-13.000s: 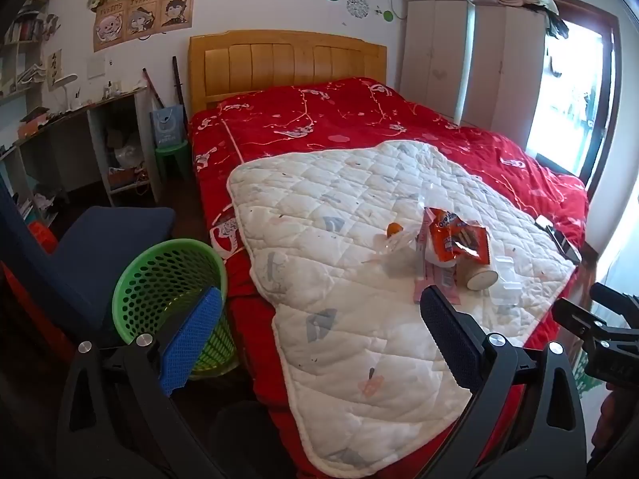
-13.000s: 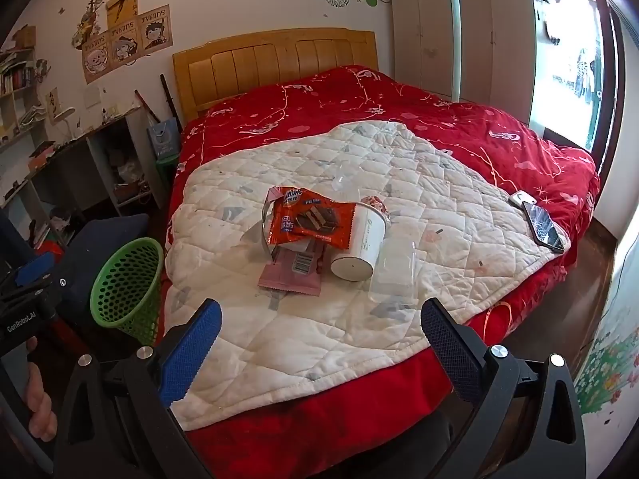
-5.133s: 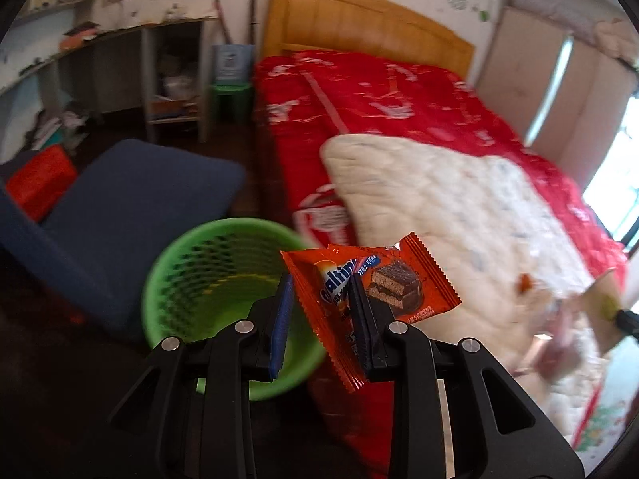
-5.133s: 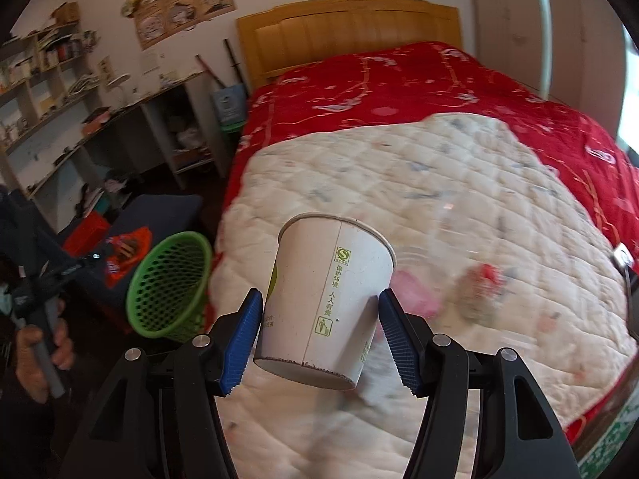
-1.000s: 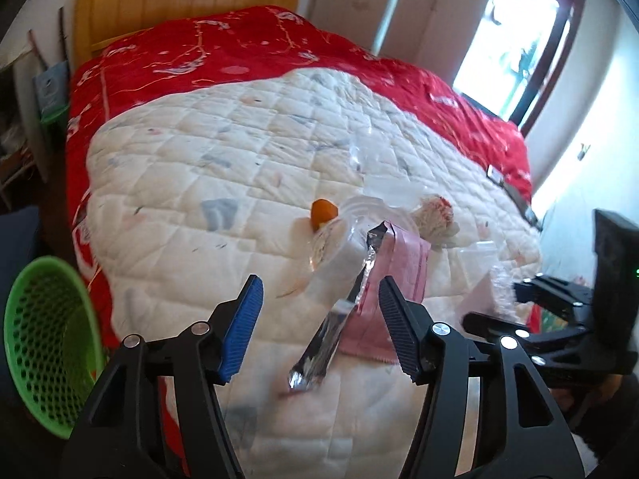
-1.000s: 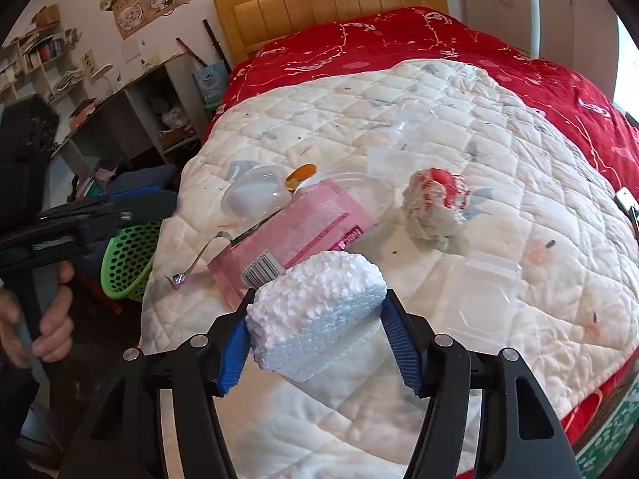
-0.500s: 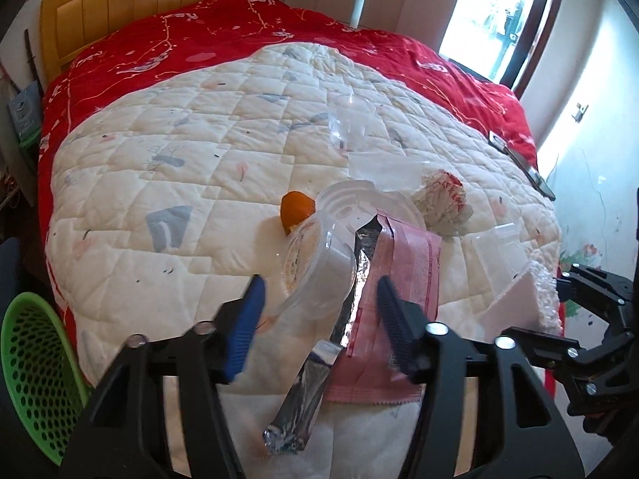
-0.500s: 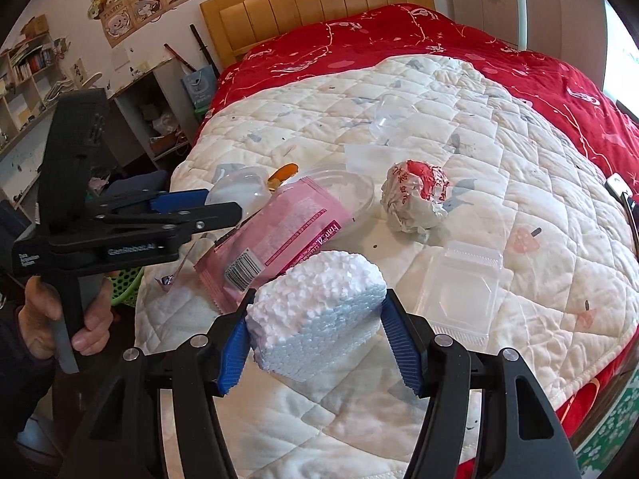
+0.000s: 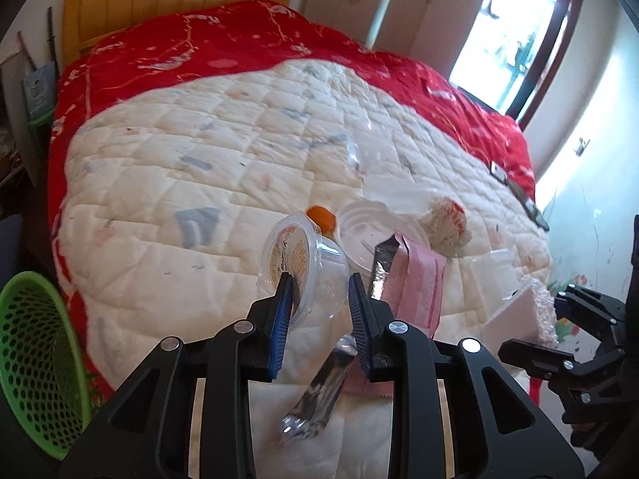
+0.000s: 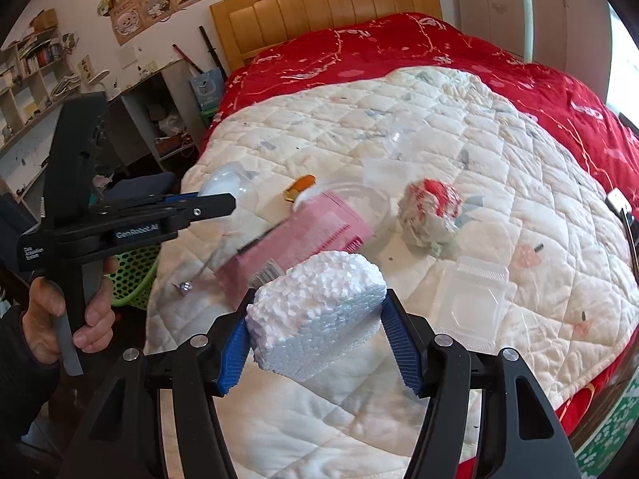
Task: Collect trash
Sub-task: 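Grasp the clear plastic cup with the left gripper, then drop the plastic cup into the wastebasket with the left gripper while the right gripper drops the foam block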
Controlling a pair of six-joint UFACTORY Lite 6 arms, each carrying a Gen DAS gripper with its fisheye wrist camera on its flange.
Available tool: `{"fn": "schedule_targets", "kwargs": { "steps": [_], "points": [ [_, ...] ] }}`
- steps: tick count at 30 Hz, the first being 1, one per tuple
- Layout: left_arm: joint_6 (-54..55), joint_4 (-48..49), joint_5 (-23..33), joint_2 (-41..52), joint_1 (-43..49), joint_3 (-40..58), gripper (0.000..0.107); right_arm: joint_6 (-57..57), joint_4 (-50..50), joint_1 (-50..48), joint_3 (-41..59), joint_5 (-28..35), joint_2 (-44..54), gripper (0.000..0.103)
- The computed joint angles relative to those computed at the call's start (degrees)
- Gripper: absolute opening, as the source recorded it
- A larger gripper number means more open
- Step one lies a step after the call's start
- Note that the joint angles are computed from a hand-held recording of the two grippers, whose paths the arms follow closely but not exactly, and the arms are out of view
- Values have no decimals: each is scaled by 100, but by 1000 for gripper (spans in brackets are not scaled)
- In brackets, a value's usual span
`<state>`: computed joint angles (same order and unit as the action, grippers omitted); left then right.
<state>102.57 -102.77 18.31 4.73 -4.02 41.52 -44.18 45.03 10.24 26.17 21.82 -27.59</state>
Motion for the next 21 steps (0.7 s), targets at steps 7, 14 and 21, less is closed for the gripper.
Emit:
{"fn": "schedule_targets", "kwargs": {
  "steps": [7, 14, 21],
  "points": [
    [-838, 1133, 449, -989, 1240, -586, 28, 1431, -919, 1164, 525, -399, 367, 60],
    [-895, 1914, 774, -1363, 2835, -785, 28, 2765, -1875, 2275, 1269, -781, 1163, 60],
    [-436, 2198, 1071, -599, 4400, -333, 28, 4010, -2890, 3155, 2205, -978, 2163, 60]
  ]
}}
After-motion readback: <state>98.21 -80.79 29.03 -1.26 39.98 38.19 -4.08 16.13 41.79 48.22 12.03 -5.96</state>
